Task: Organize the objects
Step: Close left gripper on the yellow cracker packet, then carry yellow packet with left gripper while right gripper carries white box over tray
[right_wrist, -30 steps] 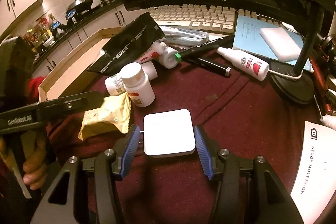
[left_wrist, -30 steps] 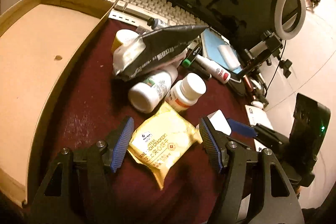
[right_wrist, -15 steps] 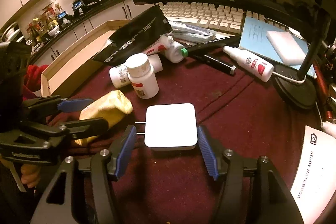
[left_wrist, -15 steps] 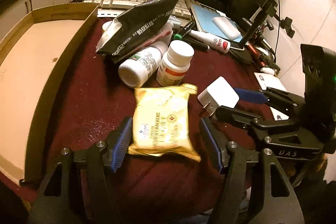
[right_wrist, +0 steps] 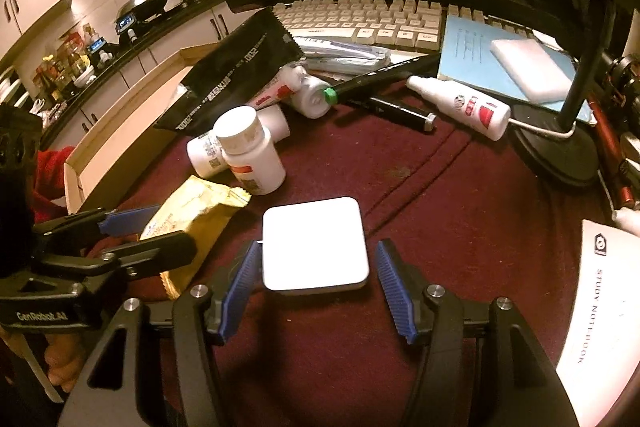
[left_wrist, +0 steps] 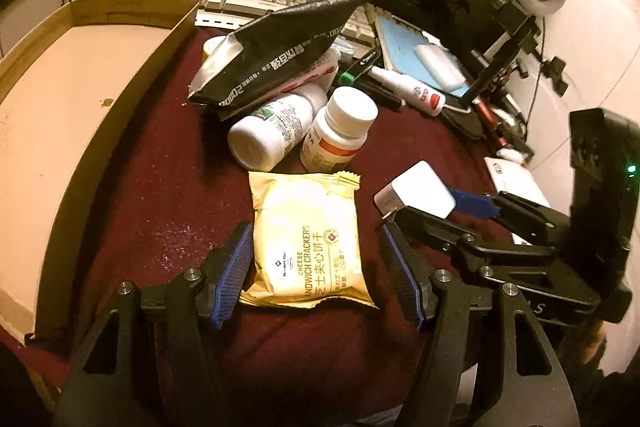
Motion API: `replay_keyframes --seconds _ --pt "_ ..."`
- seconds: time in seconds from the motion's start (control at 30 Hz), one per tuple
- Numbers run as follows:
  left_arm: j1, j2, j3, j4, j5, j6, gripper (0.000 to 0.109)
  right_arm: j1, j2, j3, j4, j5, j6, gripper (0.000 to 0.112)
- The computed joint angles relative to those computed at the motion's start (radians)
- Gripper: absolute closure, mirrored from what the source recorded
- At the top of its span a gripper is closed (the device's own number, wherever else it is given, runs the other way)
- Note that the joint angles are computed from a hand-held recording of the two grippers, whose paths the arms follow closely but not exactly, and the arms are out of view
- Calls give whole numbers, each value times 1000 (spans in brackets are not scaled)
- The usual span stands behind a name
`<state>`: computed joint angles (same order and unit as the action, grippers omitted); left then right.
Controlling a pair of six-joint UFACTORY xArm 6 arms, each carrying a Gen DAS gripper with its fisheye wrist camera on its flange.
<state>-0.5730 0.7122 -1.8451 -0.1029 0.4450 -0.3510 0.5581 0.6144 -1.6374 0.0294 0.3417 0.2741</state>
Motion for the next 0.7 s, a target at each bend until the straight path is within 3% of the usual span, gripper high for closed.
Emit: replay_keyframes --seconds 0.1,0.13,0.27,0.47,0.7 --pt "0 6 -3 115 -4 -112 45 1 5 -4 -71 -6 74 52" --pt "1 4 1 120 -6 -123 54 -2 8 -8 -115 -6 120 52" --pt "0 -10 22 175 -10 -182 63 0 11 -8 -71 -17 86 59" --pt "4 -94 149 280 -94 -326 64 -4 -17 36 -99 -46 124 59" --pt "20 -164 229 366 -164 -443 64 3 -57 86 -10 -108 67 59"
